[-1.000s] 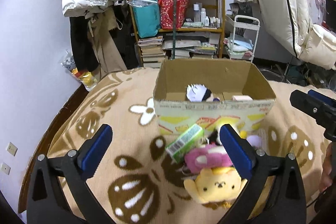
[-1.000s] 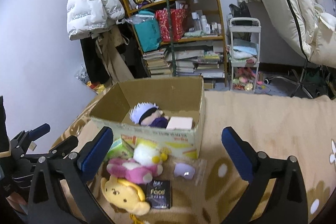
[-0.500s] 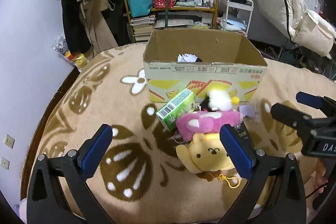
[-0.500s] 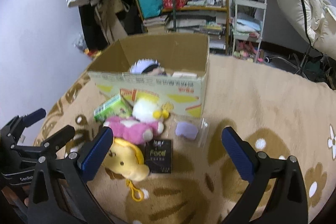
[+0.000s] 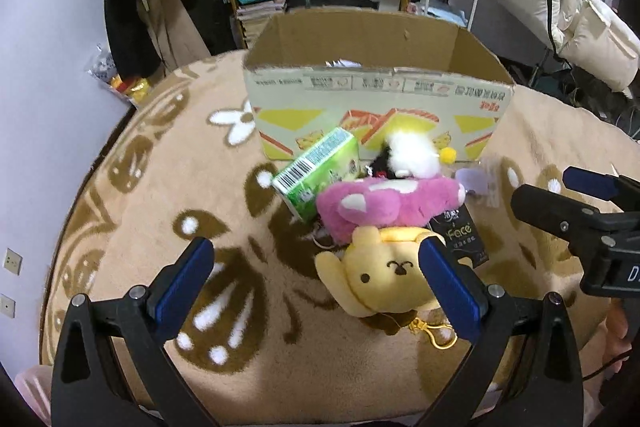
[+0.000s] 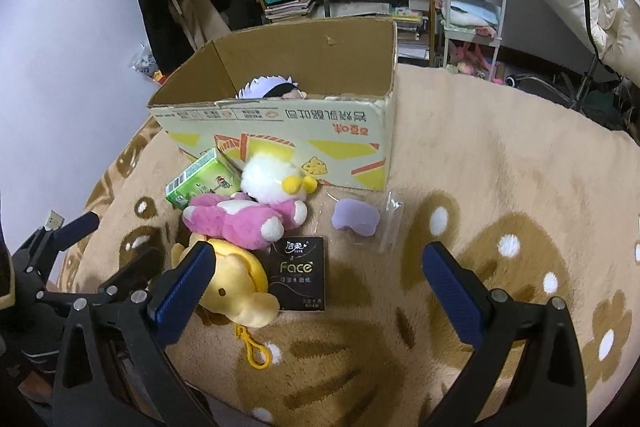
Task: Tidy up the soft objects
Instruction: 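Withdraw both tools from the box back toward the remaining items, then grasp the yellow plush dog with left tool while right tool grasps the black tissue pack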
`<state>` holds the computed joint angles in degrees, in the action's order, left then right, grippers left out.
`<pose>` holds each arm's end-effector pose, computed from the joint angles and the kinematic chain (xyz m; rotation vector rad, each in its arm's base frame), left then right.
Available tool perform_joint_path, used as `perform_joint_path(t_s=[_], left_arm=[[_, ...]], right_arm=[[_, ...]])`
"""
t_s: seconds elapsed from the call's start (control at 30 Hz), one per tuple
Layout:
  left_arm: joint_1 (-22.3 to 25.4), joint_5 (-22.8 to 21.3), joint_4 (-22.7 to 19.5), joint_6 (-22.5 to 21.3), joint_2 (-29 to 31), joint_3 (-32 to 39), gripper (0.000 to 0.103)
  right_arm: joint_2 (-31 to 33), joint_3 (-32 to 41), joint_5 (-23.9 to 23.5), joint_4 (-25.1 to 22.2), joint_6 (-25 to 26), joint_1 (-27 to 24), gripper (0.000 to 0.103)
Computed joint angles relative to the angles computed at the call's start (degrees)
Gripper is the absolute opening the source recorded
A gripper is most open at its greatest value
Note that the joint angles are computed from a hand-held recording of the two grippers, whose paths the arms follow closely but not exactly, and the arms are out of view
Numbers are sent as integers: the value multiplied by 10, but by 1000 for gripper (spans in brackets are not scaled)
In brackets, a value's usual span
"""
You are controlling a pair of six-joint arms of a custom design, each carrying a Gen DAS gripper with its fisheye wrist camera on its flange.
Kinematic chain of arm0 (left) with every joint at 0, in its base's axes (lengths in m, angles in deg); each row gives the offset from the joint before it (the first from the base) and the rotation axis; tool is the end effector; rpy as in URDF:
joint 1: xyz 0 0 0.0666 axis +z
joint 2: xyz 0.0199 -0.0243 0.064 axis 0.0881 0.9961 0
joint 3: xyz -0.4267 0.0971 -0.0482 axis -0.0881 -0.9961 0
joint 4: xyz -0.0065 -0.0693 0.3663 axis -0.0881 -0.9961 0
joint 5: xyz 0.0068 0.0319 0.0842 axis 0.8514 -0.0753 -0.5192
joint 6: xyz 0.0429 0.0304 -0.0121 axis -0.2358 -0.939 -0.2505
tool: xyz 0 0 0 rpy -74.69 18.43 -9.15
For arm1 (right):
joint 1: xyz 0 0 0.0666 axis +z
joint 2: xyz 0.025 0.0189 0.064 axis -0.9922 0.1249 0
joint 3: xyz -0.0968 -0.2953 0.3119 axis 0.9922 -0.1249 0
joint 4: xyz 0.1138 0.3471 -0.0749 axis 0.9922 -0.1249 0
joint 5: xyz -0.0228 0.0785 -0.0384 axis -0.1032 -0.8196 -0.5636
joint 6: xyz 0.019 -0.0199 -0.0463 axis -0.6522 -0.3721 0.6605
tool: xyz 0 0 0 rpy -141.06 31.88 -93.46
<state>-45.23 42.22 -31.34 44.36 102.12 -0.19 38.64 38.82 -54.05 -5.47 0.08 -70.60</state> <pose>0.3017 -0.3355 0.3858 -0.2585 2.5427 0.1391 0.3785 0.0923 0.3965 -0.4722 2.5836 0.4430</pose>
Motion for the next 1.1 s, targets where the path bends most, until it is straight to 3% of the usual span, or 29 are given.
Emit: perform_joint_path(t_s=[0.2,0.8,1.1], left_arm=[[-2,6,13,-11,12,2,101],[10,93,65,-43,50,8,101],[28,144,80,-32,65,4,101]], right_arm=[[12,4,5,-13,2,7,103],[64,17,1,-55,-13,7,103],[94,23,-14,-78,-14,6,94]])
